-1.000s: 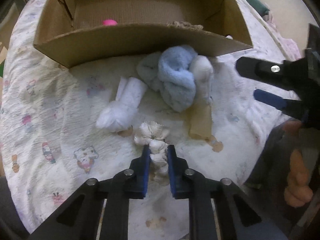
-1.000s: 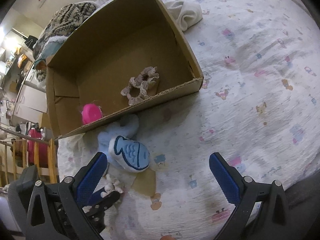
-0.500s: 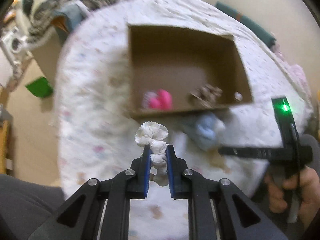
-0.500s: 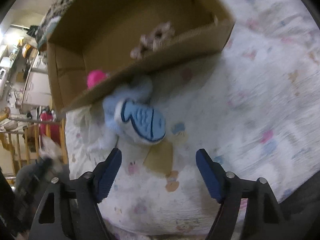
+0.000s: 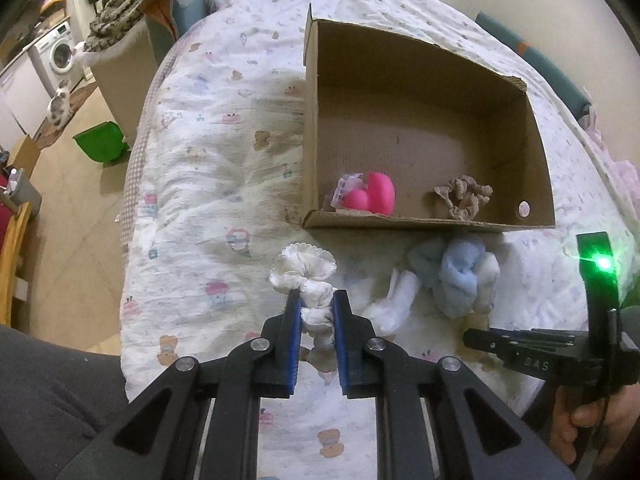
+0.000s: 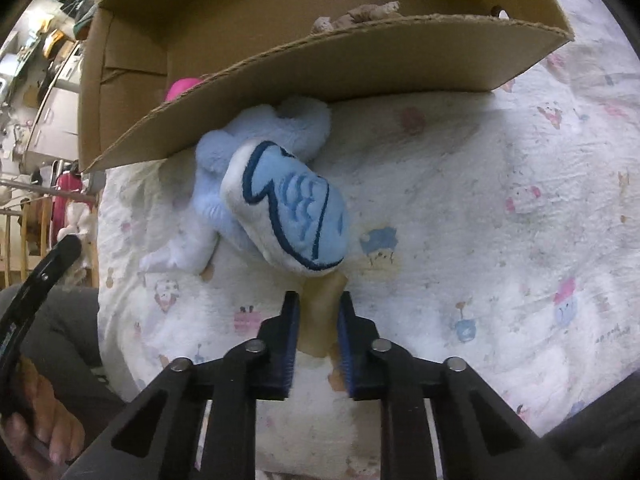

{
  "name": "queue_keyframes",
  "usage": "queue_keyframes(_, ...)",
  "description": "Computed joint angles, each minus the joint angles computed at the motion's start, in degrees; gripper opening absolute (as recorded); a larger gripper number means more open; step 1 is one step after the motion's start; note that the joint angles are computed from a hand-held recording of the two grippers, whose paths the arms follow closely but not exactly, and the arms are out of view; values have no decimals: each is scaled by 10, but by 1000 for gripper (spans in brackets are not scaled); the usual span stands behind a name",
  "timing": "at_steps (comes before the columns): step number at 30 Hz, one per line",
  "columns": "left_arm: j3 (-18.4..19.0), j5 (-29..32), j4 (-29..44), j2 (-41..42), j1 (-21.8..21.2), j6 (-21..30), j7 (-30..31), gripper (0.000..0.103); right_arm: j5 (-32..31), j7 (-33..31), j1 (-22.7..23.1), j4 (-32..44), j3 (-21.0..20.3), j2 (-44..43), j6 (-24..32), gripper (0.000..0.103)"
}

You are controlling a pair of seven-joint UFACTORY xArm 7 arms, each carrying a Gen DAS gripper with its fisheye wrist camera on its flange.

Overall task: Organize soft objects
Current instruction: 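Carry the scrunchie and sponge into the box and open both tools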

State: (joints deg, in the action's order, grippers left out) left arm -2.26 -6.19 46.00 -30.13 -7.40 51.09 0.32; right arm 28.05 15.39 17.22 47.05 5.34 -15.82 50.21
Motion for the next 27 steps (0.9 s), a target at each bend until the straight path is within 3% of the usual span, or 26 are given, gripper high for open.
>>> queue_keyframes(9, -1, 8, -5, -7, 6, -2, -9, 14, 105, -95, 25, -14, -25, -51, 17, 15)
queue_keyframes(14, -2, 6, -12, -25, -2, -18, 1, 14, 136, -138, 37, -15, -18, -85, -65, 15)
queue_keyframes(21, 0, -9, 34, -14, -23, -54, 24, 14, 84, -108, 23, -7, -23, -104, -171, 15)
queue_keyframes(27, -15, 2, 94, 49, -25, -104, 32, 14, 33, -100, 8, 25, -41, -75, -214, 15)
